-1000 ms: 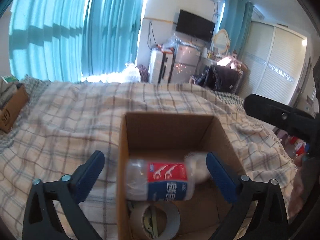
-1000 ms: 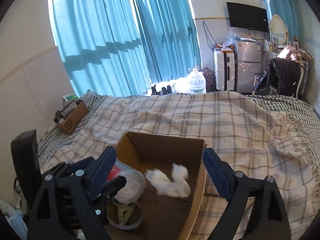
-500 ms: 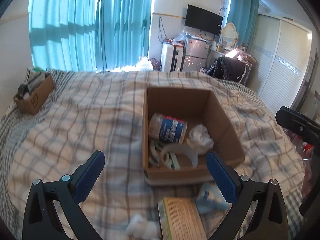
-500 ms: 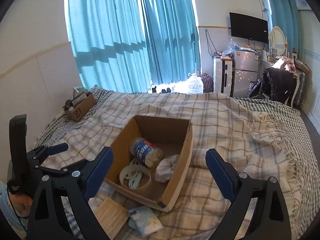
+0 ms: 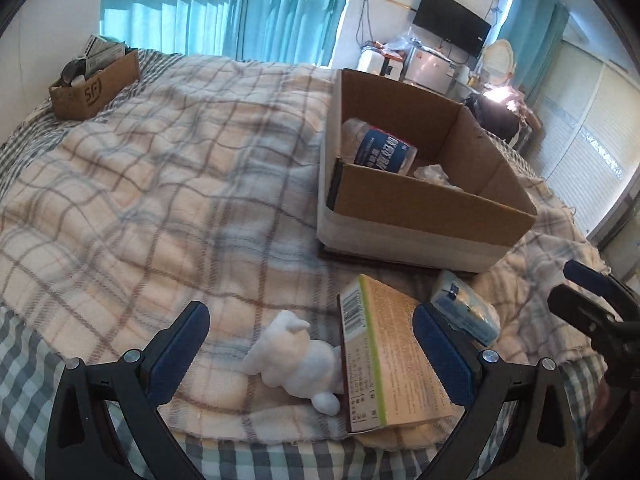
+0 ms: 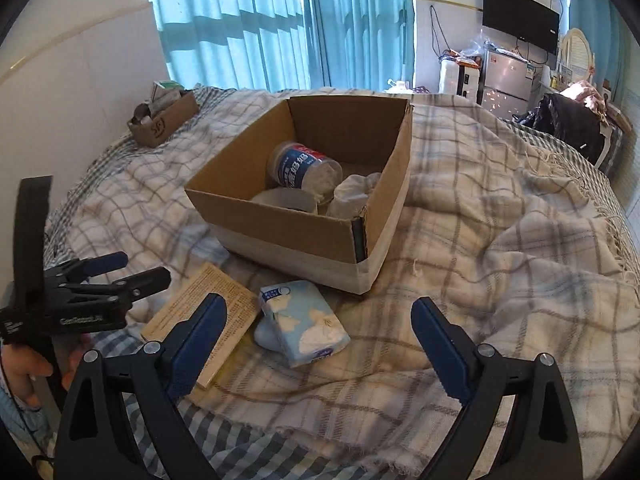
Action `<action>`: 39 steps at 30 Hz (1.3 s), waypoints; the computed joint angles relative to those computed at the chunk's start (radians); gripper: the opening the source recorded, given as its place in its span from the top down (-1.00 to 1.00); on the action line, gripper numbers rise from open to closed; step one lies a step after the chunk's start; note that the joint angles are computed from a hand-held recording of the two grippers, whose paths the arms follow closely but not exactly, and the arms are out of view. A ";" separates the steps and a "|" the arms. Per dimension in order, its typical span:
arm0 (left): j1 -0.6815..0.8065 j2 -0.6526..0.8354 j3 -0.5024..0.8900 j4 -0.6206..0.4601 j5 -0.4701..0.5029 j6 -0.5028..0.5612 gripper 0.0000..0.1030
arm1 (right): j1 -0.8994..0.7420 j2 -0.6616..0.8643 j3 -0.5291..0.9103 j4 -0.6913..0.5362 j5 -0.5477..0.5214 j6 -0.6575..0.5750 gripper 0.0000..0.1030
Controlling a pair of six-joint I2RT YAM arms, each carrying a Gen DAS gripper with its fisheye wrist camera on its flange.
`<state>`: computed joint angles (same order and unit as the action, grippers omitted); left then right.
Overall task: Organize objects
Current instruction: 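Grasp the tan paper box with the left tool while the right tool grasps the blue tissue pack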
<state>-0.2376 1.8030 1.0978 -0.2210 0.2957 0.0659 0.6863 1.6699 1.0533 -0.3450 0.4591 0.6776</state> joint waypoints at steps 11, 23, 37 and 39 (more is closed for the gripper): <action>-0.205 0.008 -0.093 0.052 -0.137 0.176 -1.00 | -0.010 -0.013 0.002 -0.002 0.010 0.025 -0.82; -0.201 0.032 -0.094 0.056 -0.152 0.185 -0.58 | -0.019 -0.020 -0.017 0.000 0.010 0.049 -0.82; -0.018 -0.033 -0.031 0.067 0.022 -0.005 -0.54 | -0.072 0.204 0.123 -0.034 -0.129 -0.019 -0.82; -0.028 -0.004 -0.008 0.039 -0.005 0.011 -0.54 | -0.081 0.247 0.151 -0.038 -0.158 -0.033 -0.80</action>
<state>-0.2659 1.7995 1.0896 -0.1820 0.2903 0.0766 0.6058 1.9165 1.2040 -0.3833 0.3009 0.6447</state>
